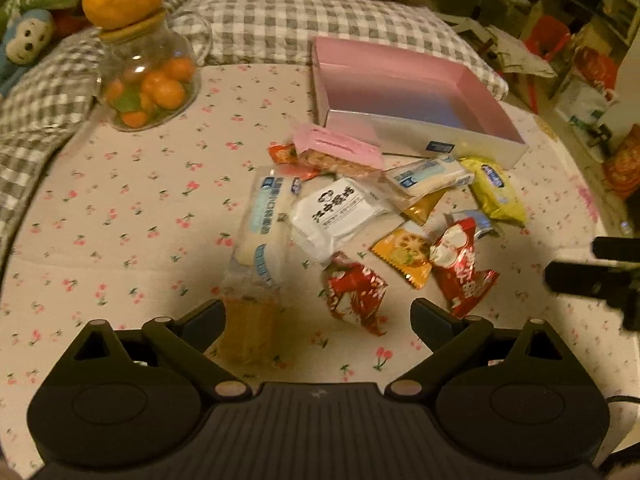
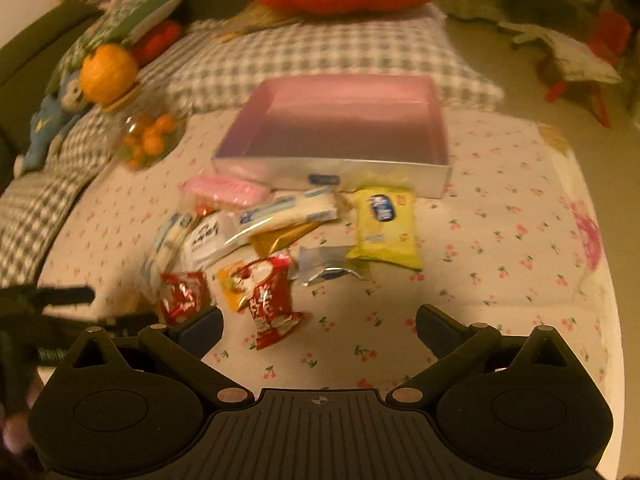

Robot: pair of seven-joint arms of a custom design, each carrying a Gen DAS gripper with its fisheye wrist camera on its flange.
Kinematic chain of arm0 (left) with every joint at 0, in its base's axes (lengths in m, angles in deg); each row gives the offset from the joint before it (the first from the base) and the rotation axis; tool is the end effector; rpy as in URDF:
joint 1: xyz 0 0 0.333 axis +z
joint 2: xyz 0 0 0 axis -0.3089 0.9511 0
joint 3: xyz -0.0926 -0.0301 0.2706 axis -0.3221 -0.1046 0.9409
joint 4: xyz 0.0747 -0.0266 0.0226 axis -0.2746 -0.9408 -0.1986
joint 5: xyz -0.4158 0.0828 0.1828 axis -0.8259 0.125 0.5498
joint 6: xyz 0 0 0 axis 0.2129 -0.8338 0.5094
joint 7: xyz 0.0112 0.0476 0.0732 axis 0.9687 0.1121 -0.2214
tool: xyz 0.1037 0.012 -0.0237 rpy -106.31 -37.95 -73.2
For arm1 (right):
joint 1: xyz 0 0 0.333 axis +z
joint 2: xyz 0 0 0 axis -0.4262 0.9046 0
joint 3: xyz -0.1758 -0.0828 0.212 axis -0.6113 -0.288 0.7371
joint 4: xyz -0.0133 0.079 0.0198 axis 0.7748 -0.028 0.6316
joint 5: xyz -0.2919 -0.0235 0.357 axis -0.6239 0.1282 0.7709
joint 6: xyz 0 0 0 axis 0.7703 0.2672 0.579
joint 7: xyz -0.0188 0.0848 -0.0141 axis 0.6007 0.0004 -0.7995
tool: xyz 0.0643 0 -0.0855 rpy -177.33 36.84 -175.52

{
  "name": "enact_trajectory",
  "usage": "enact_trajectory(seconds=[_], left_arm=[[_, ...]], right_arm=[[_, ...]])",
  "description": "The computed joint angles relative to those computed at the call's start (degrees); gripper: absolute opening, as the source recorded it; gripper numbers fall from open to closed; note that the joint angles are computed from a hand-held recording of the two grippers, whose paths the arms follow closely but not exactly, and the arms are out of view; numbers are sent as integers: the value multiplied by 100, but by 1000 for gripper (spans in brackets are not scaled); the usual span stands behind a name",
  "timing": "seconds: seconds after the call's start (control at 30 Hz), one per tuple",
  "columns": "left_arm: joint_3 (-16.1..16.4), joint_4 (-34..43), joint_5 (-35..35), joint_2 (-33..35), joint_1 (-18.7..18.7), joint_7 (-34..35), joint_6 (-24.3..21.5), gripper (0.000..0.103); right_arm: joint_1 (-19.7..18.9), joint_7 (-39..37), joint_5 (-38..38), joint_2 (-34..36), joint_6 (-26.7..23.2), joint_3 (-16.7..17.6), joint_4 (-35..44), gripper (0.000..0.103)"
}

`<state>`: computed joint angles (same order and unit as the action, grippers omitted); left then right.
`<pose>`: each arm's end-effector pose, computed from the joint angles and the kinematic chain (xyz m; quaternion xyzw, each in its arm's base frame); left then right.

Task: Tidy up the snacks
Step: 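Reach the left tool to a red candy while the right tool grasps another red candy, then carry both red candies into the pink box and open both tools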

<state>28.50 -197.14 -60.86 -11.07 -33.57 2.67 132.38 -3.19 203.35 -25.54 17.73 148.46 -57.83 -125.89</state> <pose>0.4347 -0.1706 0.3679 -0.6185 0.7404 -0.2338 0.1210 0.4204 0.2777 0.3828 -0.7096 0.6494 -0.1340 0.2382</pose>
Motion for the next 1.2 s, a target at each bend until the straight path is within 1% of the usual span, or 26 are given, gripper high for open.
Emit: enact_trajectory(seconds=[0.1,0.17,0.2,0.27,0.33,0.4,0.5,0.57,0.6,0.7,0.8,0.9,1.07,1.1,1.2], left_arm=[[358,-15,-368,138,-309,461,225,92],[758,-75,-903,190,-681,995,430,86],[894,-77,-1144,227,-810,1216,473,84],[1088,-38,-1570,314,-990,1645,502,79],[1184,-19,-1931,373,-1102,2021,547,76],[1146,35,-2152,444,-1086,2246,510,72],[1084,177,-2481,617,-1066,2567,378,64],[1034,262,-2714,710,-1035,2727,275,57],[990,285,-2805,748,-1000,2792,251,56],[749,313,-2870,816,-778,2761,239,52],[626,308,-2912,825,-640,2694,272,47],[537,299,-2858,832,-544,2574,325,44],[519,298,-2831,836,-518,2510,354,35],[510,291,-2810,826,-511,2494,354,35],[505,268,-2773,811,-518,2463,391,34]], right_arm=[[322,-583,463,193,547,-384,-94,100],[449,-871,787,309,976,-541,-188,98],[489,-991,919,388,1190,-596,-228,97],[610,-1311,1164,542,1517,-734,-265,96],[722,-1638,1358,648,1711,-844,-276,96],[966,-2037,1679,759,1825,-1062,-258,95],[1044,-2368,2018,939,1735,-1108,-145,89],[1030,-2577,2157,1034,1707,-1065,-94,86],[1037,-2694,2232,1069,1676,-1054,-62,83],[939,-2851,2309,1157,1616,-903,15,78],[914,-2965,2433,1222,1640,-830,70,73],[699,-2751,2239,1315,1669,-609,137,68],[497,-2413,1887,1509,1563,-420,294,56],[442,-2307,1772,1539,1531,-373,319,52],[273,-1928,1336,1559,1501,-232,340,48]])
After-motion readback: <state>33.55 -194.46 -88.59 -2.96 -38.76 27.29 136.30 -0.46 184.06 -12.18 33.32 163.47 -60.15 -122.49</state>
